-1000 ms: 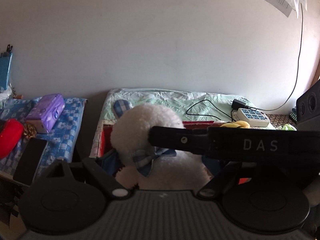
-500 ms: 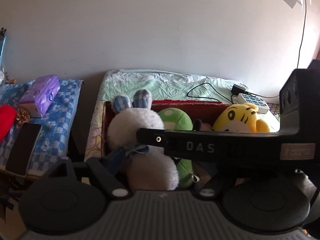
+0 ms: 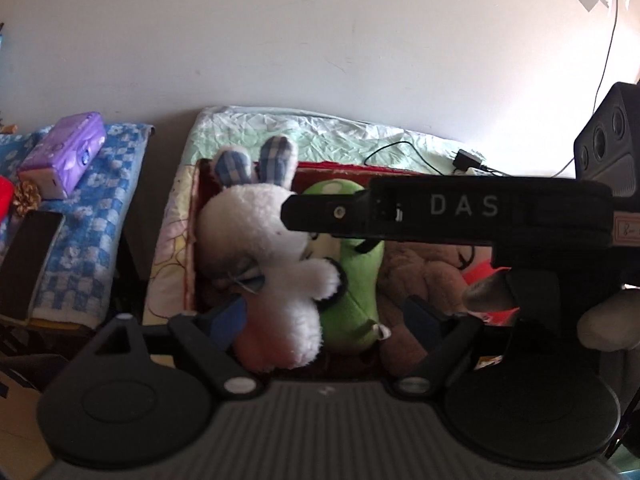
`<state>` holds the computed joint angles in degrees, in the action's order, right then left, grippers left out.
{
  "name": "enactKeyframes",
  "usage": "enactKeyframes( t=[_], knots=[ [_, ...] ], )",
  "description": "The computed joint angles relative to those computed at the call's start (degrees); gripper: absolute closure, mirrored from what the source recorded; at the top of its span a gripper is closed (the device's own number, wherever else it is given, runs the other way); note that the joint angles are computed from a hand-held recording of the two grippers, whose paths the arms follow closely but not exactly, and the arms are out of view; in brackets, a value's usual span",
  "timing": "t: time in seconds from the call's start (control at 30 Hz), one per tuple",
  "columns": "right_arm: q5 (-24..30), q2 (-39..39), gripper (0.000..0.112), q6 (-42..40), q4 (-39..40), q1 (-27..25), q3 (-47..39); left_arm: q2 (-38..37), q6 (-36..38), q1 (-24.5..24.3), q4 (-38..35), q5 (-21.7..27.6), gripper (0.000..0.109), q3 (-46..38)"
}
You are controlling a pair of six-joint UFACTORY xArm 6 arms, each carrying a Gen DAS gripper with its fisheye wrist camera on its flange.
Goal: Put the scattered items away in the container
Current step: 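Carry the white bunny over the red box and lower it inside, then open the right gripper to release the bunny beside the green plush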
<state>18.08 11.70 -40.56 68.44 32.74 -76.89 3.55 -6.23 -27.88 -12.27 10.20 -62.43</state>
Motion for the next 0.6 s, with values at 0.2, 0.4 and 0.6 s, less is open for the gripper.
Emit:
enactKeyframes(
  t=[0.2,0.4,0.6],
  knots=[
    [5.73,1.89,0.088,4.18,-5.27,-1.67,-2.56,1.9,3.68,0.07,-3.93,1.33,0.022,-1.97],
    [8.39,4.12,0.094,10.97,-14.32,-1.76,-4.88,2.77,-2.45,0.46,4.5,1.96,0.022,-3.02],
    [8.89,3.97,0.095,10.43,-13.99,-2.14,-4.54,3.6,-6.92,0.78,9.21,3.89,0.018,-4.69]
  ],
)
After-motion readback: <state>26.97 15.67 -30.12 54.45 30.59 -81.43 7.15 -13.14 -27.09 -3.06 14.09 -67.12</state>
